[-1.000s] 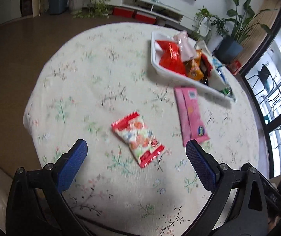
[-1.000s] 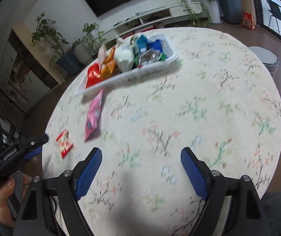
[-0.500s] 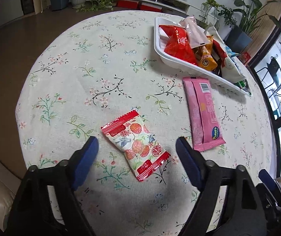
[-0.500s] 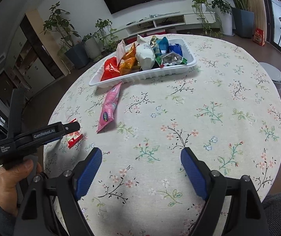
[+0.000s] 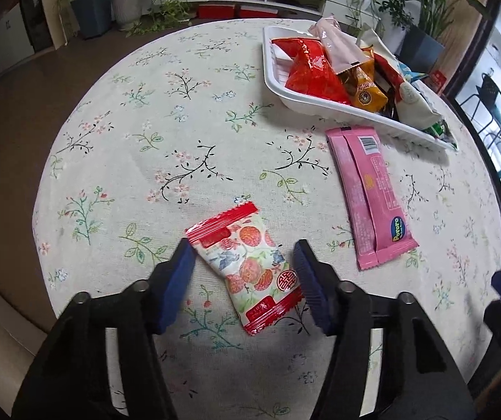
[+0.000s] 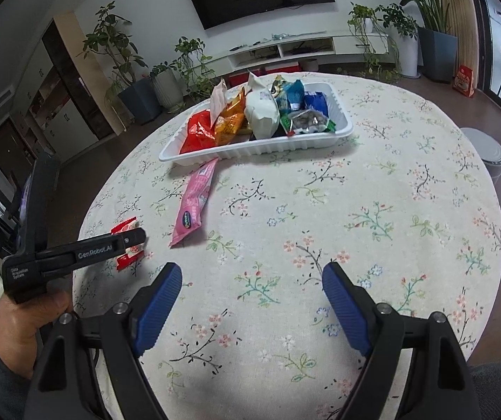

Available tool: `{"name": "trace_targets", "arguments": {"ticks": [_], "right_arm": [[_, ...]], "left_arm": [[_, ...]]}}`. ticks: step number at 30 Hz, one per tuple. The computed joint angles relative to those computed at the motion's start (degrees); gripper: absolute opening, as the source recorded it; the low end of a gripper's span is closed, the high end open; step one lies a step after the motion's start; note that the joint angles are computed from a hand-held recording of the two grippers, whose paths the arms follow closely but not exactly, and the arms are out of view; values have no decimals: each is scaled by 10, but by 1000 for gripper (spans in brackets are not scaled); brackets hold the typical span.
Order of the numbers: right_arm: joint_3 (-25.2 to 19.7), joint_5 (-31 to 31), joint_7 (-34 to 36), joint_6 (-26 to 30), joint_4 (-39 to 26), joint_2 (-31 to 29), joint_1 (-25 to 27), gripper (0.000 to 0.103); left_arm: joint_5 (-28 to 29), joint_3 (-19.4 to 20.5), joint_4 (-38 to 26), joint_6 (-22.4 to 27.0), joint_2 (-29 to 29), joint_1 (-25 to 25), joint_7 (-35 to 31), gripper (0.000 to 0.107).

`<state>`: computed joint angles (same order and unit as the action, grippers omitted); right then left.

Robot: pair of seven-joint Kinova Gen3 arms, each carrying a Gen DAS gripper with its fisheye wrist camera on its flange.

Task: Organize snacks
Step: 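Grasp the red fruit candy packet with the left gripper while the right grasps the pink bar, then carry both packets to the white tray and lower them inside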

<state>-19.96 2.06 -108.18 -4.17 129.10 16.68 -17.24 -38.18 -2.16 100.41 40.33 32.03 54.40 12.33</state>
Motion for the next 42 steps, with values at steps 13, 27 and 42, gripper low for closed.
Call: {"name": "trace_targets", "arguments": {"ticks": [13, 27, 42], "right_arm": [[52, -25, 65, 137, -168, 72, -85, 85], [169, 38, 18, 306, -363, 201, -239, 63], [158, 70, 3, 269, -292, 161, -215, 25]], "left_arm": [[-16, 7, 15, -8, -5, -3, -45, 35], [-27, -2, 64, -85, -31, -26, -84, 35], [-14, -6, 37, -53, -16, -8, -111, 33]]}}
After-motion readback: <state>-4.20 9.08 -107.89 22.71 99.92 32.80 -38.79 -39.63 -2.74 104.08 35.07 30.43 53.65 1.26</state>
